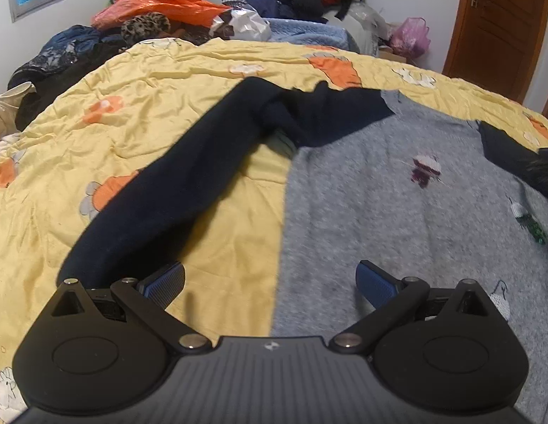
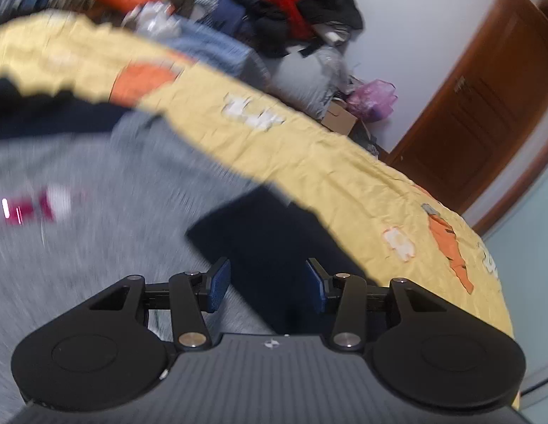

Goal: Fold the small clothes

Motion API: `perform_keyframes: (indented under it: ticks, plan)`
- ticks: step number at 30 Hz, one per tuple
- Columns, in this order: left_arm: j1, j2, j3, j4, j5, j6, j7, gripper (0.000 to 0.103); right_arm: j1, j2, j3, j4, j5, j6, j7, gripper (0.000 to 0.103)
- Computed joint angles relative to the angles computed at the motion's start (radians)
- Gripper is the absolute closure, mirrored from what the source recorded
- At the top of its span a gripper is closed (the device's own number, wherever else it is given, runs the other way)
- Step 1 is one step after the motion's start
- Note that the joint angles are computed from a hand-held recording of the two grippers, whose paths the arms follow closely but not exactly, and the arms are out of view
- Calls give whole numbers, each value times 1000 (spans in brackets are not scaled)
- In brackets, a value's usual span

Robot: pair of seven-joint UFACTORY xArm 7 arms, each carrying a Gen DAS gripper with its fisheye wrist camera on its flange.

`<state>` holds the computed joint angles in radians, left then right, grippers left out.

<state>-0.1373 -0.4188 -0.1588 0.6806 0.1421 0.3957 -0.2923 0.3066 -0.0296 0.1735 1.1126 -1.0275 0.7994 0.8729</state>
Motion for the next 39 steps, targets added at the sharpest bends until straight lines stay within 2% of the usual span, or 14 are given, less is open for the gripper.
perform_keyframes:
  ticks: [5, 7, 10, 11, 12, 13, 14, 16, 19, 23, 26, 28, 31, 39]
  plan:
    - [29, -16, -37, -10, 63, 4, -26, 0, 56, 132, -3, 77, -211, 72, 34, 53]
    - [31, -9, -34, -4, 67, 9, -37, 0, 72, 167, -26, 110, -235, 83, 70, 53]
    - [21, 4, -17, 6, 49, 17, -39, 0, 74, 186, -59, 128, -212, 50, 158, 54]
    - [18, 6, -14, 7, 47, 19, -37, 0, 65, 185, -69, 132, -182, 20, 181, 56]
    - [17, 7, -13, 7, 47, 21, -36, 0, 47, 171, -78, 123, -122, -34, 200, 76]
    - [16, 6, -13, 6, 49, 21, -33, 0, 9, 150, -69, 109, -61, -96, 234, 90]
    - [17, 3, -14, 3, 54, 19, -32, 0, 13, 120, -96, 81, -42, -150, 289, 89]
    - [24, 2, -22, 1, 68, 15, -38, 0, -19, 55, -107, 27, -36, -253, 383, 90]
    - [14, 14, -11, 12, 54, 16, -33, 0, -82, -36, -105, -18, -48, -333, 501, 89]
    - [15, 11, -11, 8, 51, 3, -35, 0, -175, -147, -68, -12, -202, -355, 733, 89]
    - [42, 13, -39, 9, 86, 4, -71, 0, -229, -175, -14, 24, -341, -344, 830, 89]
    - [75, 16, -71, 16, 135, 14, -125, 0, -230, -172, 17, 33, -395, -320, 848, 89]
    - [89, 13, -81, 16, 180, 12, -172, 0, -206, -133, 28, 34, -402, -333, 846, 89]
    - [25, 0, -13, 1, 111, 4, -89, 0, -82, 20, 17, 94, -346, -347, 817, 88]
